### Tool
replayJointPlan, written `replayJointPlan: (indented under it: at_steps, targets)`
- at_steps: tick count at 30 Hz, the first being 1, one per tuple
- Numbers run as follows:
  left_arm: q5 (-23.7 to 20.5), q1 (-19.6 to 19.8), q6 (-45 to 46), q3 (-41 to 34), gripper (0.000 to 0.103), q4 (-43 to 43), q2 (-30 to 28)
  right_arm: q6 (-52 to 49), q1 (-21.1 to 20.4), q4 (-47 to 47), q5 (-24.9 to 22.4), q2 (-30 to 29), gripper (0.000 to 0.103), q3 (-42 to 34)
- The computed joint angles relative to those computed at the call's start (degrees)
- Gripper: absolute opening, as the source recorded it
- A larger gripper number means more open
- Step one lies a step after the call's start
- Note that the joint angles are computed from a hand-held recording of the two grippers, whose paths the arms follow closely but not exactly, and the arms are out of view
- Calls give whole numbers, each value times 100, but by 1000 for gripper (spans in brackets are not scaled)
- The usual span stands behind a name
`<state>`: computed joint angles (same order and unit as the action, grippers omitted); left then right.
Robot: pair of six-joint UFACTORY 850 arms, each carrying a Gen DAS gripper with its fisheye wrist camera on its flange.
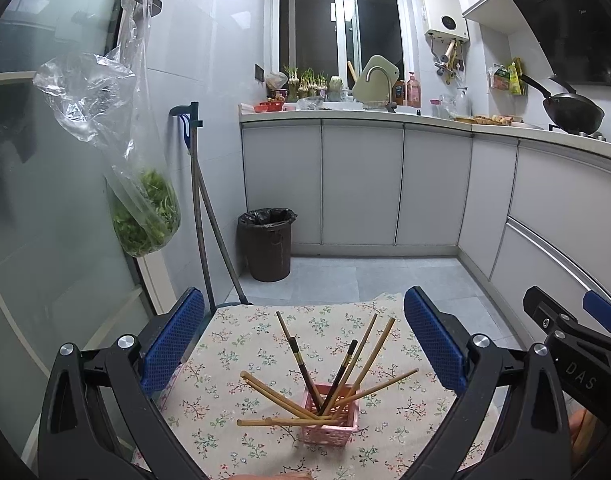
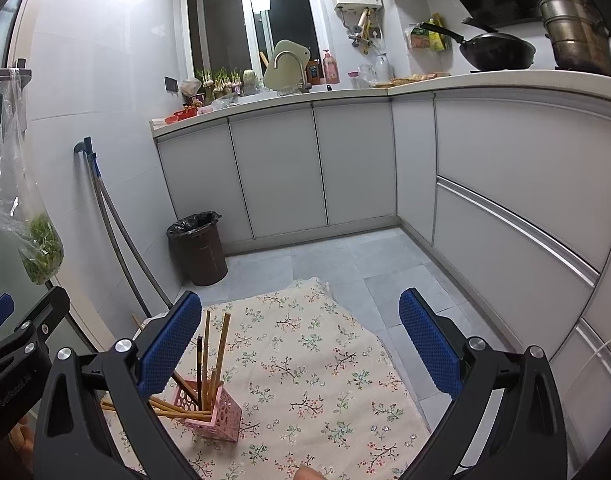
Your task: Organize utensils
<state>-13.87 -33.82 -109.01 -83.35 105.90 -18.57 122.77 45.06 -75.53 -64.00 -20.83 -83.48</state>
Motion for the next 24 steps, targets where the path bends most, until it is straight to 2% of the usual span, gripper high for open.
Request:
replayJointPlan:
  at_steps: [24]
  targets:
    - [-59,-77,289,-72,96,-252,-97,3,-45,169,42,24,96,65]
